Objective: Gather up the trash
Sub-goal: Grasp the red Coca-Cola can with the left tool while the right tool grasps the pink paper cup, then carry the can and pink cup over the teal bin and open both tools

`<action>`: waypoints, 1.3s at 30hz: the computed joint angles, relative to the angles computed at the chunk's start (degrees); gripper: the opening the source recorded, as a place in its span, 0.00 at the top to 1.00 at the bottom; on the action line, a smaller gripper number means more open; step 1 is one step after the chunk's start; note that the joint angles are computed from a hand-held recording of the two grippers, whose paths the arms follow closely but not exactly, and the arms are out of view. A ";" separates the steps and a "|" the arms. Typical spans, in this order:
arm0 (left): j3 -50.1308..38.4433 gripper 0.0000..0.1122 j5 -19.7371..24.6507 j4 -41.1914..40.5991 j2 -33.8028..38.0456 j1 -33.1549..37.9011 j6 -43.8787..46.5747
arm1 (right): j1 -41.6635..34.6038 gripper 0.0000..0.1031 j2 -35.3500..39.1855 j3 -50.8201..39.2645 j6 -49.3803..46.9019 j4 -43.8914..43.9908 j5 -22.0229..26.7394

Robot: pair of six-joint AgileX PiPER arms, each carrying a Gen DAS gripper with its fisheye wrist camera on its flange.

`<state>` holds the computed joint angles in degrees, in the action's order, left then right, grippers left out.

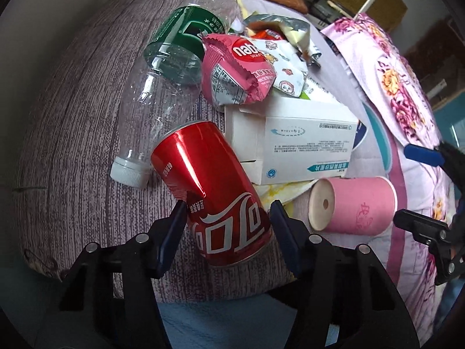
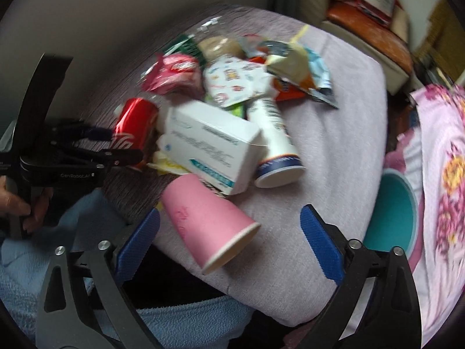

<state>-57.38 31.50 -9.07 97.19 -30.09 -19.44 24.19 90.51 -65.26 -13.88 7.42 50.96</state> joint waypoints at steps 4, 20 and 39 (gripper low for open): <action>3.88 0.45 -2.29 -2.39 -2.54 1.27 3.29 | 3.69 0.24 5.47 -6.09 -1.46 -1.91 6.63; 9.44 0.37 -8.79 -21.04 -2.35 6.00 22.90 | 9.92 0.34 14.18 -7.74 6.33 -10.89 10.04; 8.30 0.37 -5.27 -14.23 -11.69 2.79 20.54 | -11.20 0.38 -1.31 3.29 -1.97 18.50 2.16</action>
<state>-49.08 26.22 -23.30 85.50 -27.30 1.10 12.99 89.20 -61.97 -15.86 25.92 53.13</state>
